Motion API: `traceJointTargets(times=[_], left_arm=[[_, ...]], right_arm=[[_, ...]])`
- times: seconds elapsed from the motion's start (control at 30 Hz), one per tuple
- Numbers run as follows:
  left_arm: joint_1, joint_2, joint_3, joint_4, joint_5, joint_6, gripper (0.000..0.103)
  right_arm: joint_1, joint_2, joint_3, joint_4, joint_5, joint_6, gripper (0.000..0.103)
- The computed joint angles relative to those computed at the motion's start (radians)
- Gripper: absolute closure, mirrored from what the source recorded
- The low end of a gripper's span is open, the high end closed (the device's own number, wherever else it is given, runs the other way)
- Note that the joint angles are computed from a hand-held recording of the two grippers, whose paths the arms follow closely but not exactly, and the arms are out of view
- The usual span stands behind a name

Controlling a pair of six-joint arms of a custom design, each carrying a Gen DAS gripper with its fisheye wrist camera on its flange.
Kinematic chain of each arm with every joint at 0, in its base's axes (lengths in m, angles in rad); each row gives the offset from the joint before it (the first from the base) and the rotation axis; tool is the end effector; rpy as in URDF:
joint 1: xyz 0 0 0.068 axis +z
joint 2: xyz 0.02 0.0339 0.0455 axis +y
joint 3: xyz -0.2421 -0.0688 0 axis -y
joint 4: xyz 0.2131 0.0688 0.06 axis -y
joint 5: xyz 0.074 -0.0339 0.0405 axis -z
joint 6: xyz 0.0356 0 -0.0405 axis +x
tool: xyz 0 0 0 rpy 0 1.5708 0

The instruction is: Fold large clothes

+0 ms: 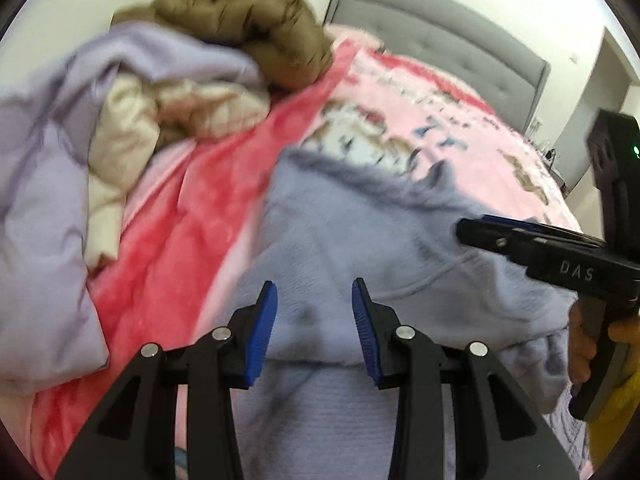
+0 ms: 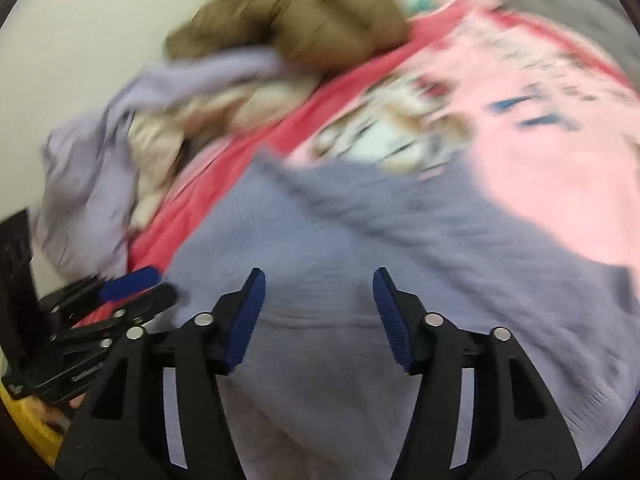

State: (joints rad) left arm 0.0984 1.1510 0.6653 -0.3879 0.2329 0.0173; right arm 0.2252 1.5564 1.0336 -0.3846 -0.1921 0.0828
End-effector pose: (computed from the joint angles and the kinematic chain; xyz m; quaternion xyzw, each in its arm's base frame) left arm 0.2073 0.0122 0.2049 0.0018 0.9343 -0.0894 0.3450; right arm 0.2891 0.0732 0.2153 -0.0981 0.9365 0.1393 0.3064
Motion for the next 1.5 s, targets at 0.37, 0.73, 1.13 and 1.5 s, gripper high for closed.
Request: traceJointTargets(times=[0.37, 0.73, 1.13, 1.5], left_arm=[[-0.355, 0.252, 0.037, 0.069, -0.197, -0.068, 0.055], [-0.422, 0.123, 0.074, -0.019, -0.266, -0.186, 0.045], [-0.895, 0.34, 0.418, -0.118, -0.279, -0.481, 0.019], [-1.296, 0.843, 0.827, -0.009, -0.309, -0.473, 0.018]], right_arm=[[-0.293, -0.163, -0.319, 0.031, 0.096, -0.027, 0.05], [-0.516, -0.277, -0.399, 0.068, -0.179, -0.001, 0.037], [-1.614, 0.026, 0.005, -0.173, -0.354, -0.264, 0.013], [-1.799, 0.802, 0.904, -0.449, -0.248, -0.294, 0.016]])
